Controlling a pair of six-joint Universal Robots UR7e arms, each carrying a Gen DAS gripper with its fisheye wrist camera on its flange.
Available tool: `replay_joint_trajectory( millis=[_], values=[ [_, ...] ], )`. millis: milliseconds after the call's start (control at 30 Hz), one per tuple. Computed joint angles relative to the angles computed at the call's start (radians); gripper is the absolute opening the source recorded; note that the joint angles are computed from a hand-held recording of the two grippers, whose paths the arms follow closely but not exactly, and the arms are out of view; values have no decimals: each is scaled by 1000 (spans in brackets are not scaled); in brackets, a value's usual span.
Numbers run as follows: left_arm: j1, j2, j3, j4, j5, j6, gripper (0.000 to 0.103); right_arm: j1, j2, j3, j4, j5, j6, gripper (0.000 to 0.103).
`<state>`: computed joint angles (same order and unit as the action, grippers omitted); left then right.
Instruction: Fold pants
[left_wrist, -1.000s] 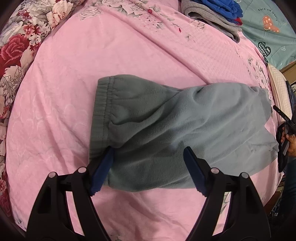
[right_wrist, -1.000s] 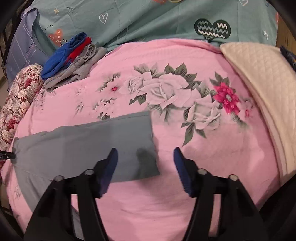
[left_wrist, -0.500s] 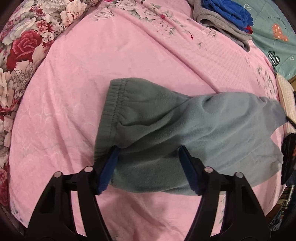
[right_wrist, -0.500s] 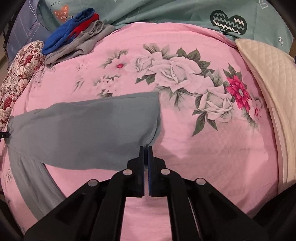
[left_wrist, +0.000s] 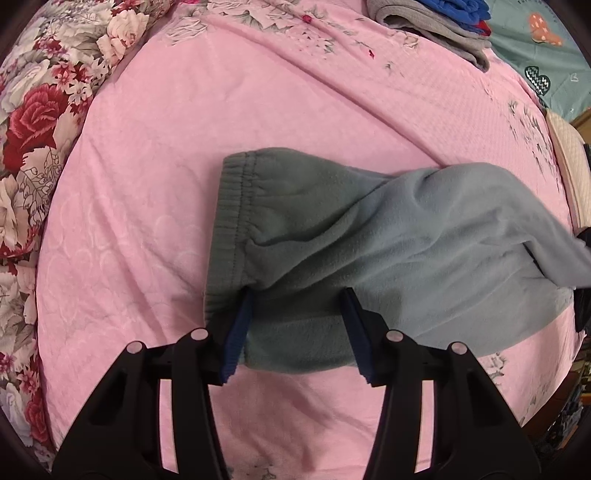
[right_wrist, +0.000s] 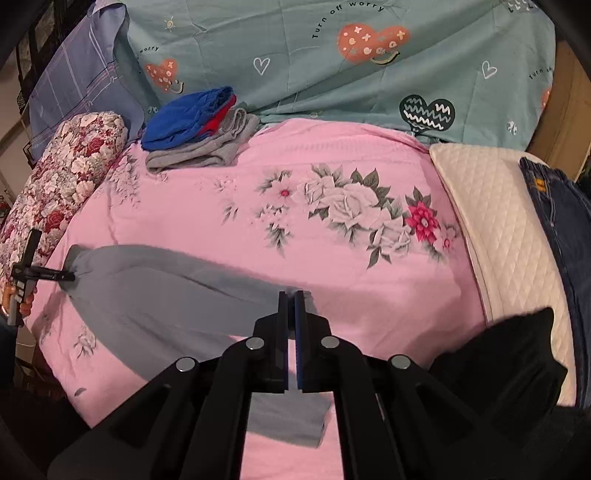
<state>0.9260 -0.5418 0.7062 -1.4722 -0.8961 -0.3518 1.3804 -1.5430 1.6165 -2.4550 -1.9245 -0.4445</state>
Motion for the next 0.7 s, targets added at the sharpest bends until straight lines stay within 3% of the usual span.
replay_joint_trajectory(
  millis=[167, 267, 400, 700],
  values=[
    [2, 25, -55, 62, -7, -15, 52, -153, -123, 236, -8, 107, 82, 3],
    [-7, 37, -62, 86, 19, -13, 53, -232, -164, 311, -41, 199, 117, 3],
    [-10, 45, -59, 69, 32, -8, 53, -235, -139, 327, -57, 149, 96, 3],
    [2, 124, -238, 175, 20, -1, 52, -204, -144, 289, -120, 91, 40, 2]
  ],
)
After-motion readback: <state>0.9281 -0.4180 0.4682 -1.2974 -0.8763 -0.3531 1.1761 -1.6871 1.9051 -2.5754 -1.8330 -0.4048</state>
